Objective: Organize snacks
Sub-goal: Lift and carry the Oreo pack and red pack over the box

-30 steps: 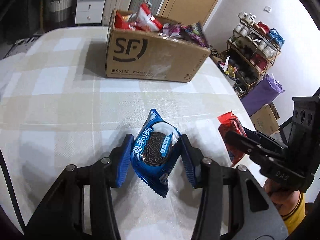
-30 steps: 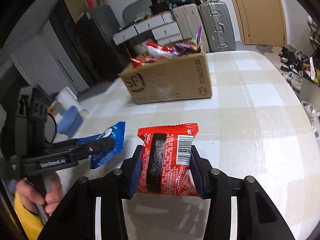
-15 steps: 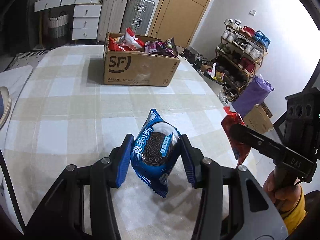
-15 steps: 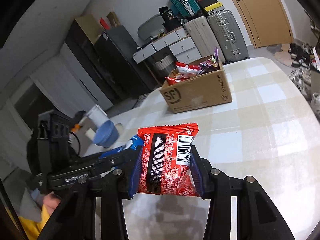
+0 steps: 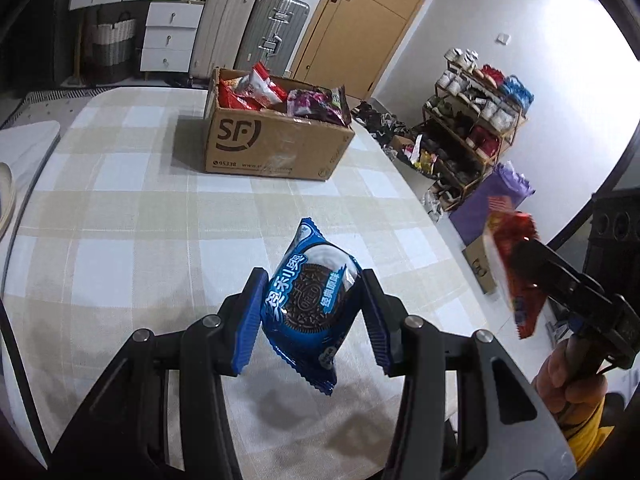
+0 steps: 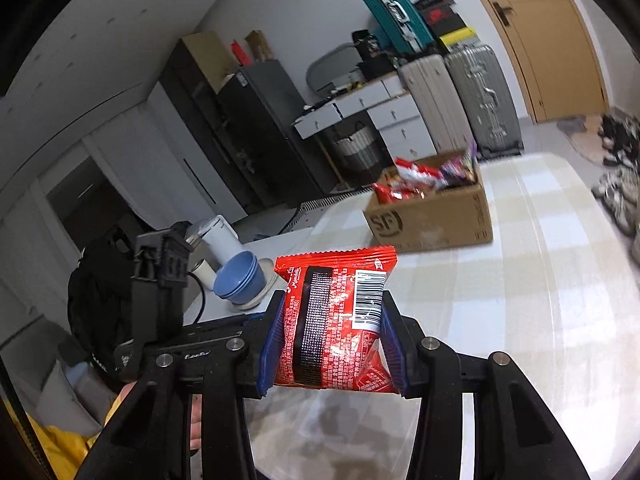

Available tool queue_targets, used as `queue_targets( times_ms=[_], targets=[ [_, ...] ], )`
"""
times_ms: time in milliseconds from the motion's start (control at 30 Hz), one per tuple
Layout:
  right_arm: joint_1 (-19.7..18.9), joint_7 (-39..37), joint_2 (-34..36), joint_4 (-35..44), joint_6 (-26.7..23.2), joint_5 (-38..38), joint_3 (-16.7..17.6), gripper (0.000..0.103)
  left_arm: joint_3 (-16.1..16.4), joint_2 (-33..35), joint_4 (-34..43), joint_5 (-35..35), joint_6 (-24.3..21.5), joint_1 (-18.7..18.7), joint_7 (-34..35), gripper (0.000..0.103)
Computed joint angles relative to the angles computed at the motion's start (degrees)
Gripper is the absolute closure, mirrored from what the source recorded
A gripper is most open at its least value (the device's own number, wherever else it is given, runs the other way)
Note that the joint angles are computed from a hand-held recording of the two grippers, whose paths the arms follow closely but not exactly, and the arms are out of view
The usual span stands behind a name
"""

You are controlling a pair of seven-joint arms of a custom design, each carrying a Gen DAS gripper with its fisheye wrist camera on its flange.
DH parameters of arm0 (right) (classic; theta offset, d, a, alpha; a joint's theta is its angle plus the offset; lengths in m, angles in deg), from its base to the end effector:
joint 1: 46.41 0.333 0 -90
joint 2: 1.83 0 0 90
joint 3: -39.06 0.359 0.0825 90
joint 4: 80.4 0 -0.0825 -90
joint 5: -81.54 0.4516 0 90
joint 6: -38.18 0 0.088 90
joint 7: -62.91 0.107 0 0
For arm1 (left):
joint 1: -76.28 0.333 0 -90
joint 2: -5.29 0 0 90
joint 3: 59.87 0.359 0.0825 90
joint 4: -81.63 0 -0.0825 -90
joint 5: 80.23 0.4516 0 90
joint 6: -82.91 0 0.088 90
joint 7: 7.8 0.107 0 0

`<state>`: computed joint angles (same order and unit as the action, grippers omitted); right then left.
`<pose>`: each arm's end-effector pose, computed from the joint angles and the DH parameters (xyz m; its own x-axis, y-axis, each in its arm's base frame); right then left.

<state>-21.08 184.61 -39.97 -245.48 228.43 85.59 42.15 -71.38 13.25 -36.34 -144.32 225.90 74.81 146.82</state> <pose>0.3451 0.1791 0.4911 0.1456 -0.8601 -0.4890 -0.5780 0.3271 -0.7476 0.6439 -0.1398 0.4014 -0.5740 -0.7157 0.3979 -0.7369 0.2397 -0.6320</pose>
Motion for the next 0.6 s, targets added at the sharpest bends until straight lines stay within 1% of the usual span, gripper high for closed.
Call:
queue_targets(
  times_ms=[67,200,267,300,400,467,600],
  targets=[
    [-0.01,-1.11,0.48,1.50,-0.93,-0.77,-0.88,0.059,0.15,0.77,1.65,0.84,-0.75,0.16,-1.22,0.060],
    [2.61,-4.63,1.60,5.06,-3.22,-1.96,-5.83,0.059,-0.05,3.09,6.22,3.56,-0.81,0.45,-4.51,0.060],
    [2.30,-6.85,2.03,7.26,-4.93,-2.24,-6.64,0.059,-0.37,4.62,9.29,4.76,-1.27,0.83,-6.31,0.060],
    [2.62,-8.45,2.58,8.86,-6.03,-2.49,-7.66,0.059,-0.63,5.44,10.90,5.51,-1.04,0.87,-7.16,0.060],
    [3.24,-12.42,4.61,12.73,-7.31,-1.83,-9.86,0.059,-1.47,8.41,16.22,8.74,0.78,0.64,-10.28,0.060],
    [3.98,-14.88,7.25,16.24,-8.26,-0.85,-11.74,0.059,-2.00,11.07,20.29,11.93,3.12,0.07,-13.32,0.060],
    [7.42,-20.21,13.32,23.03,-9.24,1.98,-17.26,0.059,-2.39,17.92,29.98,20.01,5.02,-1.50,-21.98,0.060]
  ],
)
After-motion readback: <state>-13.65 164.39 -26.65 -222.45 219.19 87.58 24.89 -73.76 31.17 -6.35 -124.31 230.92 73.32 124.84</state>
